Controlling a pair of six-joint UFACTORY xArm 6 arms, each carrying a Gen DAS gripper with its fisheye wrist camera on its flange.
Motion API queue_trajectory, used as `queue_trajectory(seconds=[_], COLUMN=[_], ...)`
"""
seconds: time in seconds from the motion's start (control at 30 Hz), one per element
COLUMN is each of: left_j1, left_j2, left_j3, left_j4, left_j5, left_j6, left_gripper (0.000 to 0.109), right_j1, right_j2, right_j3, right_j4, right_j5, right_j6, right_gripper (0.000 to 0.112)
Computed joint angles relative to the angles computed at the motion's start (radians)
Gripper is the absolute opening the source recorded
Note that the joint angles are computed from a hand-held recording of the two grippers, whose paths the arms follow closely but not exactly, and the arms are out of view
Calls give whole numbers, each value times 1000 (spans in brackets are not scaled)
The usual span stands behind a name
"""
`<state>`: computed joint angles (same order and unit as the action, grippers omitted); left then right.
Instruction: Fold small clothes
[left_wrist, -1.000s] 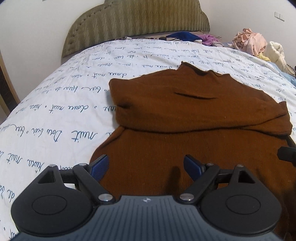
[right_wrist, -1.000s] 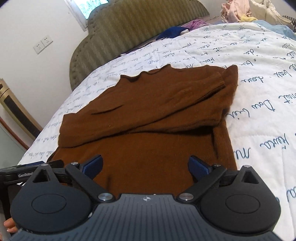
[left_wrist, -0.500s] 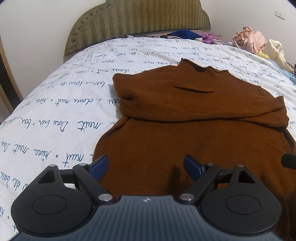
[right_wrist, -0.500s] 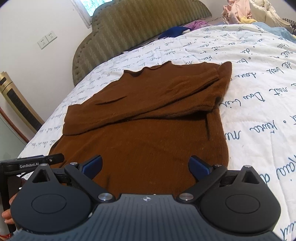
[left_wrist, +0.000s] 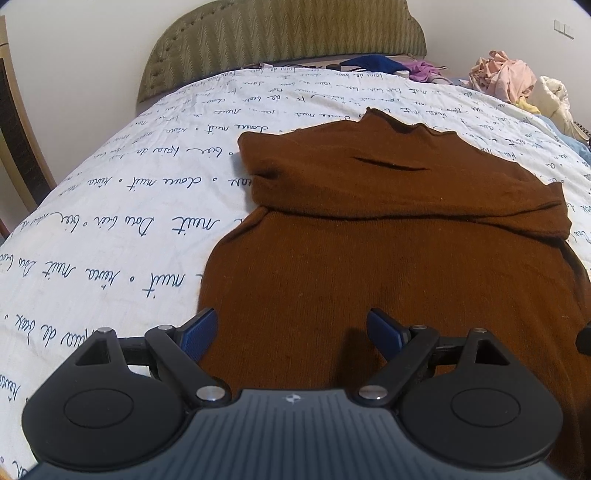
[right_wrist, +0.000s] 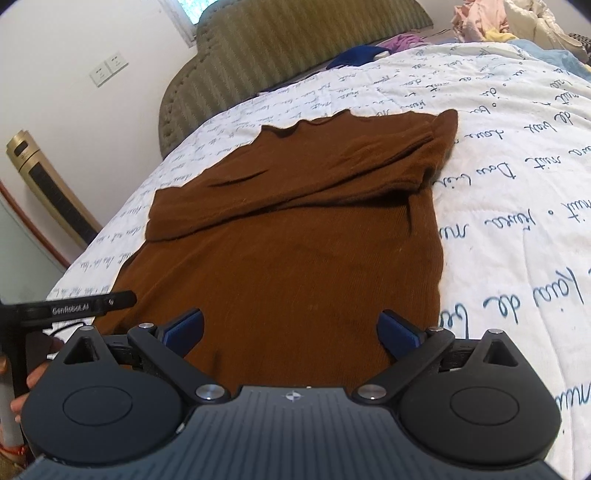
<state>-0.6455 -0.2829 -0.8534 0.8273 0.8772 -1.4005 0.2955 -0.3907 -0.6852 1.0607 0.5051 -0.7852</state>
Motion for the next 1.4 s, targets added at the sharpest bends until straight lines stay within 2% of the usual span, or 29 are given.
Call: queue_trajectory(seconds=[0.3, 0.53, 0.8, 0.93, 1.0, 1.1, 1.17, 1.23, 1.4], left_j1=[-32, -48, -49, -73, -96, -153, -167, -123, 64], left_j2=[-44, -88, -235, -338, -399, -475, -519, -579, -673], left_j3=[33, 60, 150, 173, 175, 164, 168, 210, 390], left_j4=[-11, -21, -29, 8, 39, 87, 84, 36, -289], left_j5=[37, 68, 40, 143, 237, 425, 482, 400, -2], left_j6=[-9, -27, -65, -113, -151, -215, -208, -119, 222], left_gripper=[88, 88, 88, 88, 88, 88, 88, 88, 88], right_j1=[-28, -101, -124, -127, -126, -127, -133, -150, -259], right_j2=[-90, -127, -178, -199, -206, -218, -232, -248, -291], right_j3=[64, 90, 125, 140, 144, 152, 159, 165, 175], right_j4=[-10, 63, 43, 33, 28, 16, 0, -20, -52], right_j5=[61, 150, 186, 190, 188, 188, 196, 217, 351], right_j6=[-11, -27, -25, -20, -18, -15, -11, -11, -37], right_gripper=[99, 99, 99, 99, 99, 99, 99, 99, 96])
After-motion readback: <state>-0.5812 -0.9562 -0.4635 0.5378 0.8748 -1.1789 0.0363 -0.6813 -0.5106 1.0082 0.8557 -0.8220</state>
